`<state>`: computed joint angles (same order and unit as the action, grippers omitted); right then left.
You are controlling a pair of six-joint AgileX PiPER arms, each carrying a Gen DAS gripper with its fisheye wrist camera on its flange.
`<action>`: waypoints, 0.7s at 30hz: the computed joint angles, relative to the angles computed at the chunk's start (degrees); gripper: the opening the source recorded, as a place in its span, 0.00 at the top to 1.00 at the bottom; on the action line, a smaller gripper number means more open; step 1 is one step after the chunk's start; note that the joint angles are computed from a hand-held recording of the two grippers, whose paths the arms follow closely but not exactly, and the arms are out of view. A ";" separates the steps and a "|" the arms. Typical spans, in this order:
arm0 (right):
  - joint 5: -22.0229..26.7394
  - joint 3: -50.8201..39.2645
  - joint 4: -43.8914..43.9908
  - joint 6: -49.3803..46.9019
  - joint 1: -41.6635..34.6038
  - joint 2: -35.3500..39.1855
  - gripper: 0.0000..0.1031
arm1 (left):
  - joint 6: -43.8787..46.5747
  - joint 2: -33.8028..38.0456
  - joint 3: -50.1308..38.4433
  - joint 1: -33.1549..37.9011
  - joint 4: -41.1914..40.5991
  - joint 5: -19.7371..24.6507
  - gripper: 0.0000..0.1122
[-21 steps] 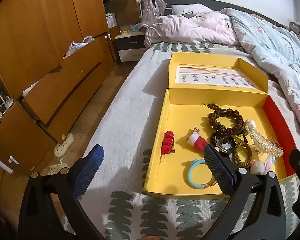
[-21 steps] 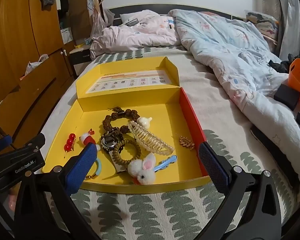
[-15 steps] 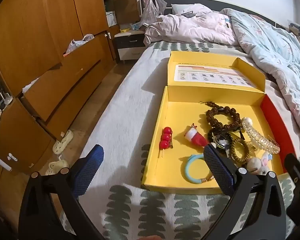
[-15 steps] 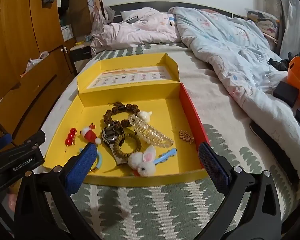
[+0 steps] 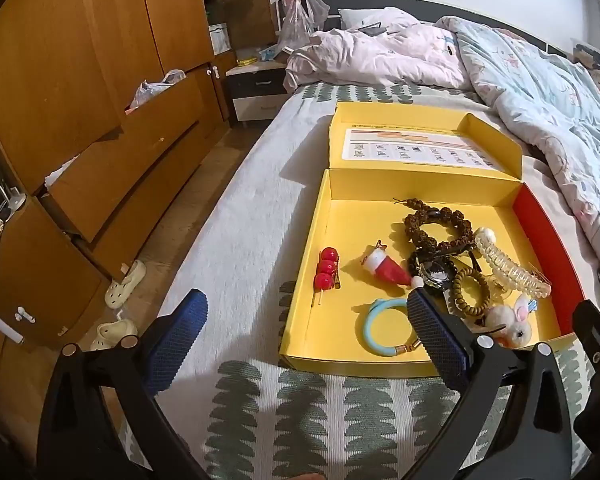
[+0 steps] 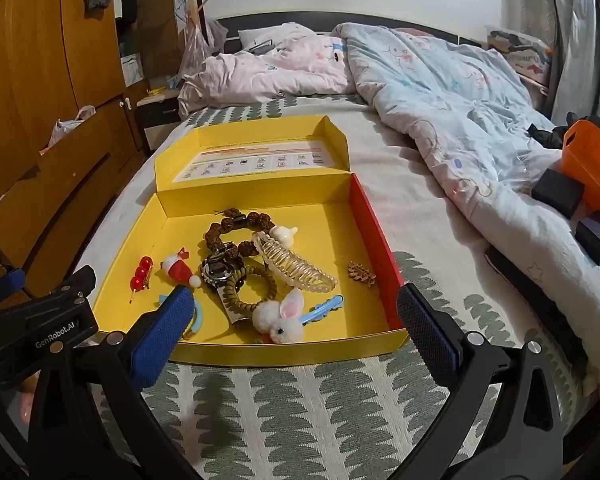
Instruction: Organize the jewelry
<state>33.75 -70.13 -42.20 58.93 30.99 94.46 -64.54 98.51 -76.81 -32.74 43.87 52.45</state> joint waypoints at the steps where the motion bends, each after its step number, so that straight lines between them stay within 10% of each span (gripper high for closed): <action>1: -0.20 0.13 0.22 -0.17 -0.06 -0.13 0.03 | 0.20 0.00 0.00 0.16 -0.16 0.05 0.11; 21: -0.87 -0.29 0.51 -0.90 -1.05 0.61 0.03 | 0.97 1.45 -0.03 0.79 -0.90 -0.93 0.11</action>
